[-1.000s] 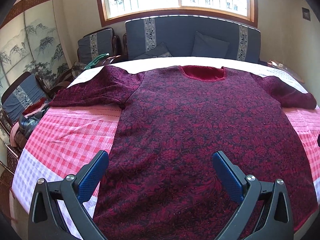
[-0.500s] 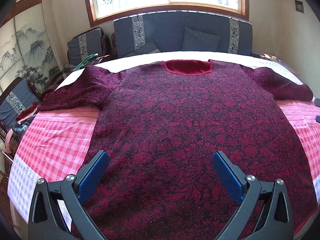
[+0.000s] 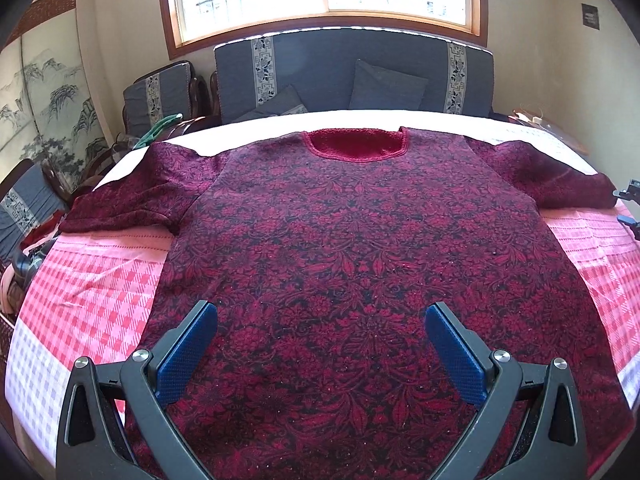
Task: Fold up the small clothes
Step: 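Grasp the sleeve cuff with the right tool and lift it, then carry the sleeve across the shirt body toward the collar, open right tool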
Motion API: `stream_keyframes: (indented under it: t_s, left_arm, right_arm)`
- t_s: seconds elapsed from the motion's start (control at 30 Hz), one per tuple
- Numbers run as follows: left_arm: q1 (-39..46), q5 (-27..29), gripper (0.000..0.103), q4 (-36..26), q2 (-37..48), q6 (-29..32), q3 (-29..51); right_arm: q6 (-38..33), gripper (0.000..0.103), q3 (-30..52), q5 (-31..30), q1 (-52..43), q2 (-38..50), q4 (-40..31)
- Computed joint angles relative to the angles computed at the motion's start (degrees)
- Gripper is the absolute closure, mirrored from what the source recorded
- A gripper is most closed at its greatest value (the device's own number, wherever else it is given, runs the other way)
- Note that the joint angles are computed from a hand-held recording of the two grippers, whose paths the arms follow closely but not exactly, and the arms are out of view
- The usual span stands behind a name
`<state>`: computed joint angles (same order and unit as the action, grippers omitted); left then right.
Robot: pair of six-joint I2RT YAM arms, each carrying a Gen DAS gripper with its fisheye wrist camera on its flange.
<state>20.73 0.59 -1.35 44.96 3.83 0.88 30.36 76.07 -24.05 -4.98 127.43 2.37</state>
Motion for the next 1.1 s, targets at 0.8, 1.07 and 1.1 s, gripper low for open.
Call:
stream_keyframes:
  t_s: [0.8,1.07,1.1]
  left_arm:
    - [8.2,3.0,0.001,13.7,18.0,3.9,2.7]
    - [10.8,0.5,0.001,11.7,15.8,7.6,3.2]
    - [11.4,0.6,0.001,11.9,16.3,7.9,3.4]
  right_arm:
    - [7.5,0.092,10.5,-7.0,-3.7,9.0,5.7]
    - [6.4,0.092,-0.1,-8.6,2.3,-3.6,11.4]
    - [7.0,0.092,-0.6,-8.7,3.5,-4.7,11.7]
